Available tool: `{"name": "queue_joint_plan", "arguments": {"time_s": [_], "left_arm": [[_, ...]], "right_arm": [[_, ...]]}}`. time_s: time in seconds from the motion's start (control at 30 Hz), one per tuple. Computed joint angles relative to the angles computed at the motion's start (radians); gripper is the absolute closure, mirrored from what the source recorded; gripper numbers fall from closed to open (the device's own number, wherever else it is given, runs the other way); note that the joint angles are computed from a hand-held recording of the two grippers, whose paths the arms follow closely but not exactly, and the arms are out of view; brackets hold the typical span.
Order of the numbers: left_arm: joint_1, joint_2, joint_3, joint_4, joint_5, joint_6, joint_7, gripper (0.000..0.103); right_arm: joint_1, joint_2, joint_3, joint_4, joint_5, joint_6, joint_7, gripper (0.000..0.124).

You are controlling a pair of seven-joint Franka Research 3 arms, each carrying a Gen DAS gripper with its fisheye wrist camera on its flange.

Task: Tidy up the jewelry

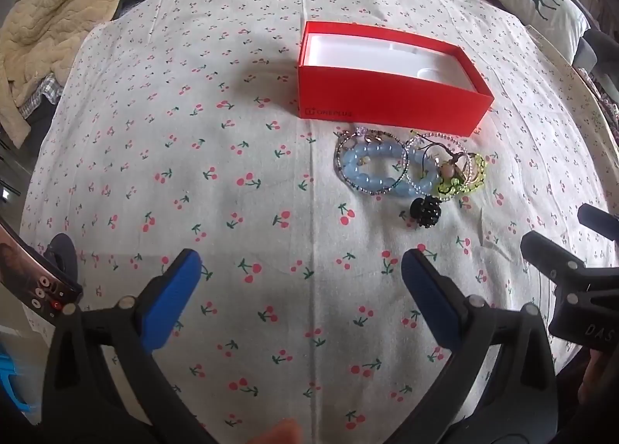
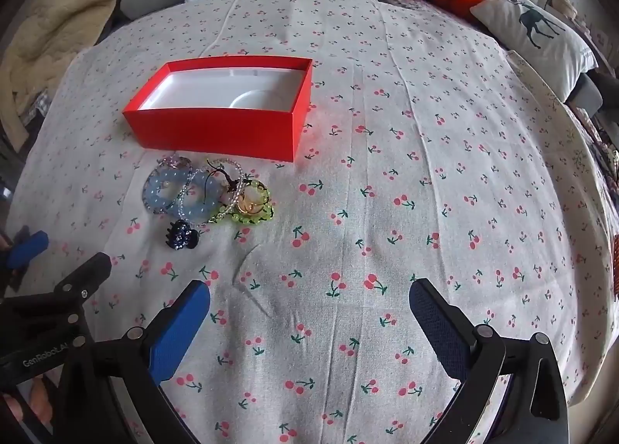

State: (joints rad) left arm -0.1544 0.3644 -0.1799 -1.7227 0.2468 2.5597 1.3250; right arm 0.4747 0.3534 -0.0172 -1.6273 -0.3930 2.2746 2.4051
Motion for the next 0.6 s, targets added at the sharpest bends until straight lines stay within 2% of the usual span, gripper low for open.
{"name": "queue_joint_plan", "arguments": {"time_s": [0.6], "left_arm": [[0.001, -0.003, -0.002, 0.001, -0.001, -0.005, 0.003, 0.000]], "right_arm": [[0.004, 0.001, -0.002, 0.002, -0.006, 0.003, 0.005, 0.021]]}}
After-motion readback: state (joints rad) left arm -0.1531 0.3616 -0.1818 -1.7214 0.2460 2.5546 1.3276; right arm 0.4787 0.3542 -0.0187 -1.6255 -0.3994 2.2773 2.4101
